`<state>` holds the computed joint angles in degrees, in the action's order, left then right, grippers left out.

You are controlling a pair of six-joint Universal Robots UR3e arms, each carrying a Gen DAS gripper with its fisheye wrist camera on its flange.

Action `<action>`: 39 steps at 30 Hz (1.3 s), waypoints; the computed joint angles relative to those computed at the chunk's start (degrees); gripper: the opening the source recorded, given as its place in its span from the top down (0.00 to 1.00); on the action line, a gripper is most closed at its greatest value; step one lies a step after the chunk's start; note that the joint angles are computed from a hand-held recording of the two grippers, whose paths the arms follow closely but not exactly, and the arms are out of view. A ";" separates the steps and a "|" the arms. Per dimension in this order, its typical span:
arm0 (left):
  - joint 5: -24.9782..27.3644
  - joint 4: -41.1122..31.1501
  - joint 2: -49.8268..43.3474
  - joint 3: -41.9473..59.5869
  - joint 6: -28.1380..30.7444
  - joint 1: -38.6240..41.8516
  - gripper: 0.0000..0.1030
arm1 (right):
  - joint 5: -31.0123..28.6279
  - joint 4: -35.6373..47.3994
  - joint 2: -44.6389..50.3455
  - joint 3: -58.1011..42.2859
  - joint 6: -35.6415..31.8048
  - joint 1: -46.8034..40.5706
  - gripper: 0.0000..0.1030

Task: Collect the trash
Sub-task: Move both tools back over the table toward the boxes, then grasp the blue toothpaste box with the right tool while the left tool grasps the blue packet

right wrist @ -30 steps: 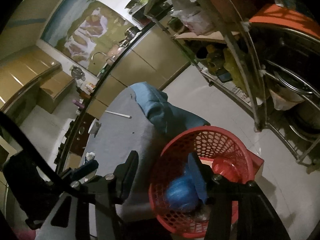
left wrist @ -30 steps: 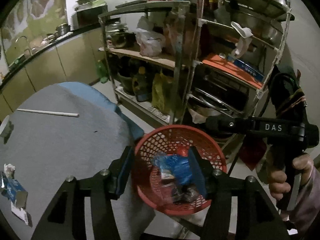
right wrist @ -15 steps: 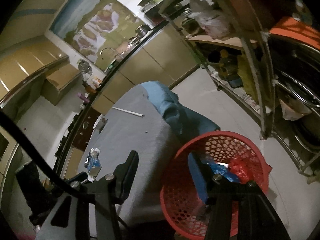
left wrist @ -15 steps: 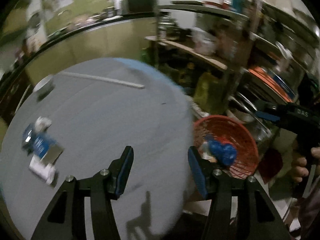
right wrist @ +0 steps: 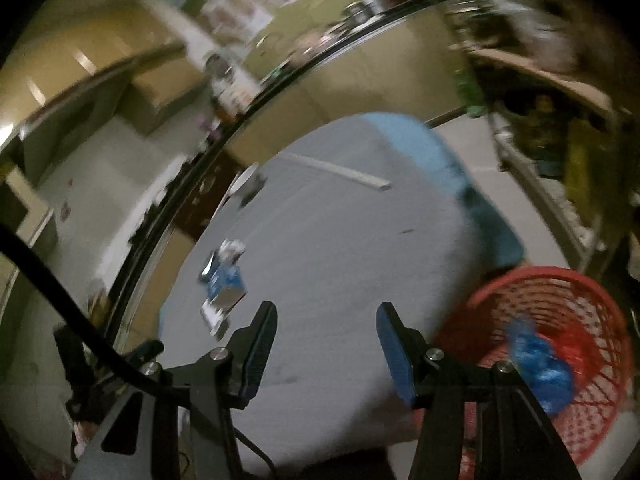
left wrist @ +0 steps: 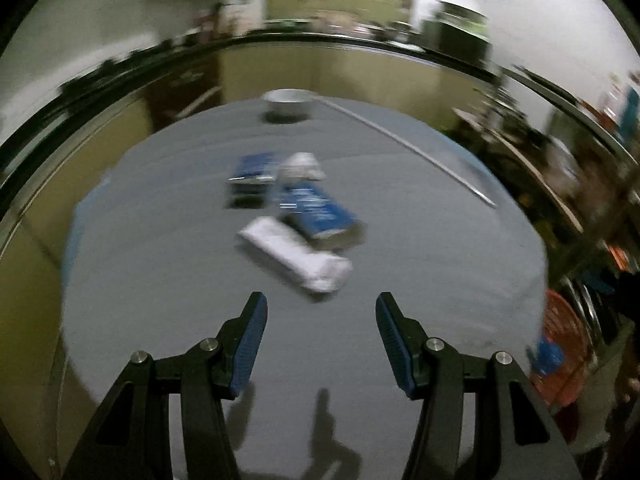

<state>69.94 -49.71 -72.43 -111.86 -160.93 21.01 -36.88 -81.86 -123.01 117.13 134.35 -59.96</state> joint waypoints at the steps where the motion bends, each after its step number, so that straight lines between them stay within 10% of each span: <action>1: -0.18 0.36 0.43 -0.75 0.48 1.87 0.44 | -0.10 -5.80 1.51 0.67 4.27 4.25 0.46; 7: 0.00 2.92 0.82 -4.10 2.89 10.88 0.44 | -5.00 -40.01 18.26 -2.38 28.70 30.40 0.46; 13: -0.50 4.35 -1.33 -4.75 3.82 14.07 0.44 | -12.23 -52.85 36.60 -16.22 39.27 47.31 0.46; 25: -0.96 6.67 -9.22 -2.16 4.07 17.55 0.44 | -21.88 -52.58 67.94 -50.90 49.03 62.38 0.43; 39: -1.78 7.28 -18.82 8.25 1.50 17.03 0.43 | -36.59 -37.21 89.33 -86.27 45.05 70.79 0.33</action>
<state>68.15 -42.43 -91.25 -103.61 -159.44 38.04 -73.46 -119.07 -33.67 30.87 179.40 10.82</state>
